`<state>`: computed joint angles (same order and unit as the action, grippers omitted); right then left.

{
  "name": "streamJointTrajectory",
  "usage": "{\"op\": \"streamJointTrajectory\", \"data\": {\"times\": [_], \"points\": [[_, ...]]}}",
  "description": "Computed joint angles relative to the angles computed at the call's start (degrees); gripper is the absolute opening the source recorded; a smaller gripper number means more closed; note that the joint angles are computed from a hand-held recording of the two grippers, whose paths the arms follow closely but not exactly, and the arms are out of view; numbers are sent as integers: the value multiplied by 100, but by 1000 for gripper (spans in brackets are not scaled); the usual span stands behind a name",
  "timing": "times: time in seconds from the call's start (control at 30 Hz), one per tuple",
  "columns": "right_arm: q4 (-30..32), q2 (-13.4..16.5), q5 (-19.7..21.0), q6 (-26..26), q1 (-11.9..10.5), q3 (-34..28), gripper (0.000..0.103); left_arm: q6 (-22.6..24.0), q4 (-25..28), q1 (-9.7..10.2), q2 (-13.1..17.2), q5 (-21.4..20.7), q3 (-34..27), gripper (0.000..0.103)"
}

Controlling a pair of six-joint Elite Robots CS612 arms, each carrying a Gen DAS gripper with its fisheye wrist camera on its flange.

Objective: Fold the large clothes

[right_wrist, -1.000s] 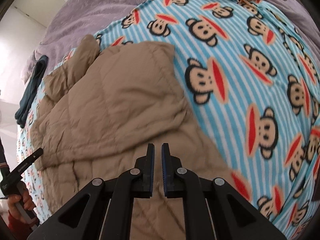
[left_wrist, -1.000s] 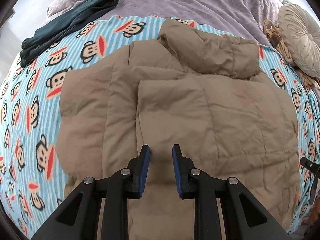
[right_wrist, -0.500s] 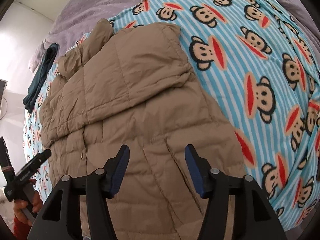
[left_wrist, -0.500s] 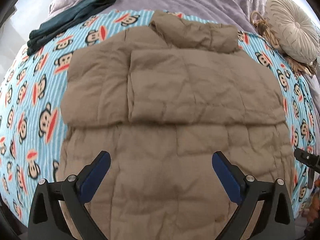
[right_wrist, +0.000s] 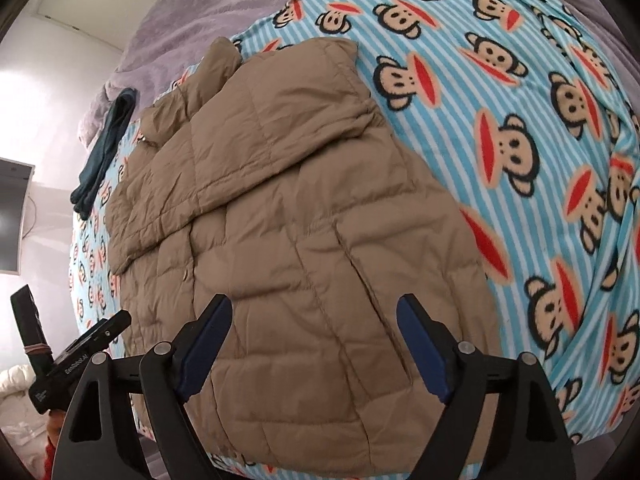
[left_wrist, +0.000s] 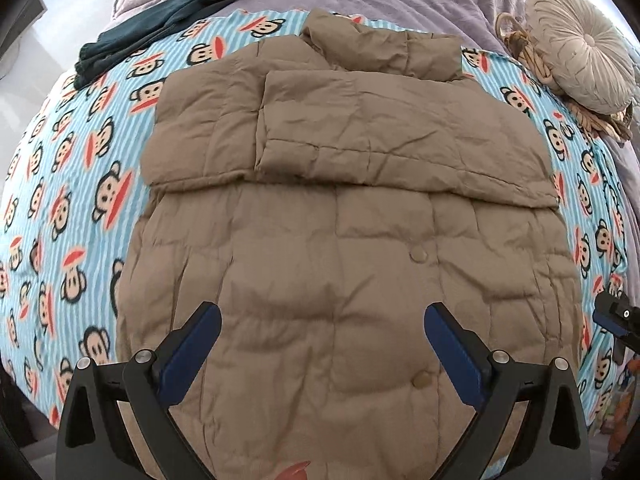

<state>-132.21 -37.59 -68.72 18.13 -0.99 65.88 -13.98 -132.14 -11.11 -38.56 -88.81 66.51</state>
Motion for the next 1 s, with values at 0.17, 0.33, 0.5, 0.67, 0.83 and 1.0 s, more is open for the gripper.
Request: {"op": "streamJointTrajectory", "data": {"times": [0.17, 0.33, 0.5, 0.67, 0.83, 1.0], "points": [[-143, -102, 191, -103, -36, 258, 103, -304, -191, -83, -280, 273, 449, 101], [337, -95, 498, -343, -101, 242, 103, -736, -241, -132, -513, 454, 848, 101], [619, -163, 639, -453, -158, 316, 103, -964, -285, -128, -713, 467, 1169, 101], [374, -315, 646, -129, -181, 641, 103, -942, -409, -38, -833, 259, 1441, 101], [26, -504, 678, 444, -176, 1084, 103, -825, -655, 172, -945, -369, 1801, 101], [-423, -640, 1019, 1125, -166, 1611, 103, -1153, -1270, 454, -1110, -973, 2406, 101]]}}
